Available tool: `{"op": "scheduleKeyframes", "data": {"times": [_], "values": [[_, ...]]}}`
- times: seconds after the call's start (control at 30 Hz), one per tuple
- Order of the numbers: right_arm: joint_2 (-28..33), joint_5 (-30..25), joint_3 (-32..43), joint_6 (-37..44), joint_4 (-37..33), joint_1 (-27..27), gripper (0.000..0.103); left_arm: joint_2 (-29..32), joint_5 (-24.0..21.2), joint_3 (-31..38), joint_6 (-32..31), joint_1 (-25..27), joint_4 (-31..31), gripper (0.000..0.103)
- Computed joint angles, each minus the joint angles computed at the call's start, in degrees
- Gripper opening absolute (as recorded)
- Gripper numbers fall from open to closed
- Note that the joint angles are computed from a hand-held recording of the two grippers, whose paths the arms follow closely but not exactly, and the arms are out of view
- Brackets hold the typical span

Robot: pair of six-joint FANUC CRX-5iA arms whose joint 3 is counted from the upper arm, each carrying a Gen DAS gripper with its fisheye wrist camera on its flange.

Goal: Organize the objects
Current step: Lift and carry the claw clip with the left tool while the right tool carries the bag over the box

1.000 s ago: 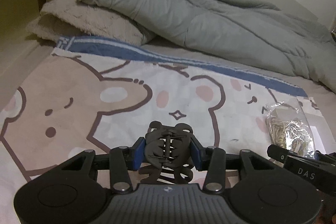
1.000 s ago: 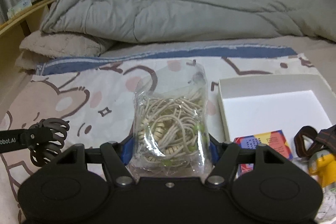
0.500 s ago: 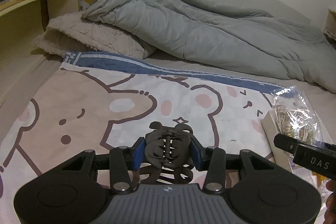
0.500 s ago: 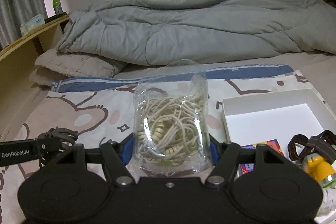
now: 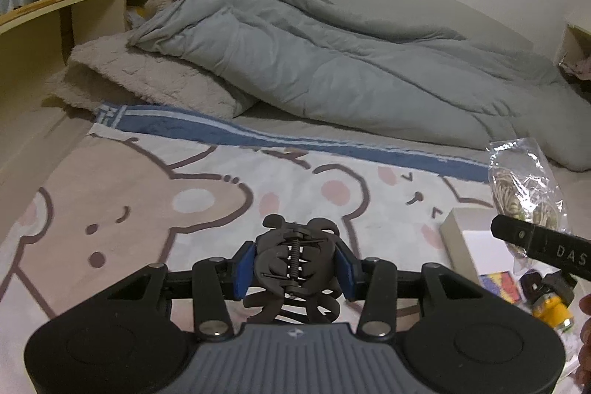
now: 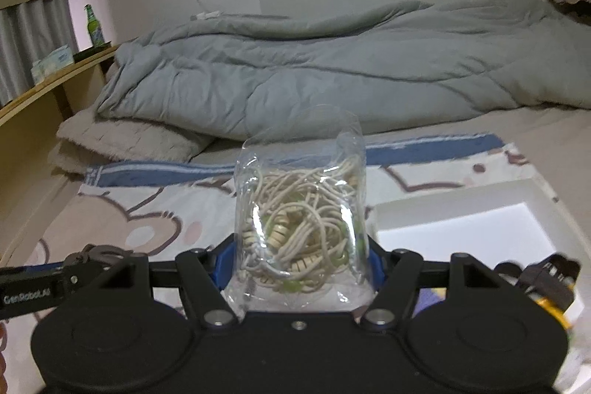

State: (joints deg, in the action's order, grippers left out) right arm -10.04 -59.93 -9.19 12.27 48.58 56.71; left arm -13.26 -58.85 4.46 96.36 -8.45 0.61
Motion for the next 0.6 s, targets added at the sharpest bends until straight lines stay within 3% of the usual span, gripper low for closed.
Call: {"op": "scheduleKeyframes", "data": {"times": [0.6], "values": [[-5.2, 2.9, -6.1, 4.8, -1.4, -13.0, 0.068, 9.5, 3.1, 7.1, 3.4, -13.4, -1.6, 0.046]]}}
